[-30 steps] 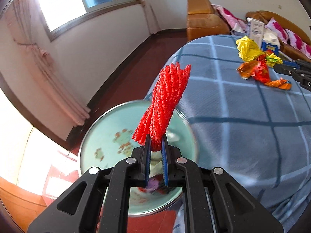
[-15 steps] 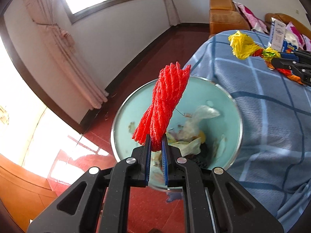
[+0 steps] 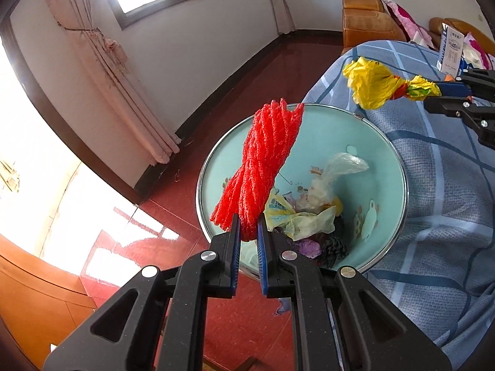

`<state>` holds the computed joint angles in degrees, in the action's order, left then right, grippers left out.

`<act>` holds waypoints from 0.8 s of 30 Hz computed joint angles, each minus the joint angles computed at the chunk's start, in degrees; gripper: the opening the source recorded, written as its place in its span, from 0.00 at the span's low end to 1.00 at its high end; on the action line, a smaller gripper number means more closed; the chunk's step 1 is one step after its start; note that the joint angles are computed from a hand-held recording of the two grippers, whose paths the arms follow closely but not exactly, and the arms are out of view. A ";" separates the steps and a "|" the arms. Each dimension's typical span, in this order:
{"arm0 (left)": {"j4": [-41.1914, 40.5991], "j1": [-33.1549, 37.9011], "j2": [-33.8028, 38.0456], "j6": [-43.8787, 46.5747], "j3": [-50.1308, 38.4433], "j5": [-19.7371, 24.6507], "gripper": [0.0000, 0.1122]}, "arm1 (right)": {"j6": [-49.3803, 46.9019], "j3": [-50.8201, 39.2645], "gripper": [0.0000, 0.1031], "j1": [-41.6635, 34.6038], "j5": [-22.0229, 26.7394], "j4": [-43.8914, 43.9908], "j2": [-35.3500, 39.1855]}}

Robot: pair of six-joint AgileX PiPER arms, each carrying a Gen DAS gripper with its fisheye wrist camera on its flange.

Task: Collect trash
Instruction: 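Carry the red mesh and yellow bag over the bin and open both tools, then grasp the orange wrapper with the left tool while the right grasps the red-orange wrapper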

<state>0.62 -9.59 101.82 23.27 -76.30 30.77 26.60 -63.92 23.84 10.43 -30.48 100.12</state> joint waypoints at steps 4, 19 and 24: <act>0.04 -0.02 0.07 -0.02 -0.15 0.08 0.09 | -1.41 -0.26 0.21 0.34 -0.13 0.82 0.45; 1.24 -0.67 -1.24 -2.29 2.11 -2.52 0.42 | -1.77 -0.87 0.46 2.14 -0.99 -2.00 1.18; 0.00 -0.22 -1.46 -1.35 1.94 -2.50 0.45 | 3.98 -0.07 0.49 2.33 -1.03 -7.31 0.62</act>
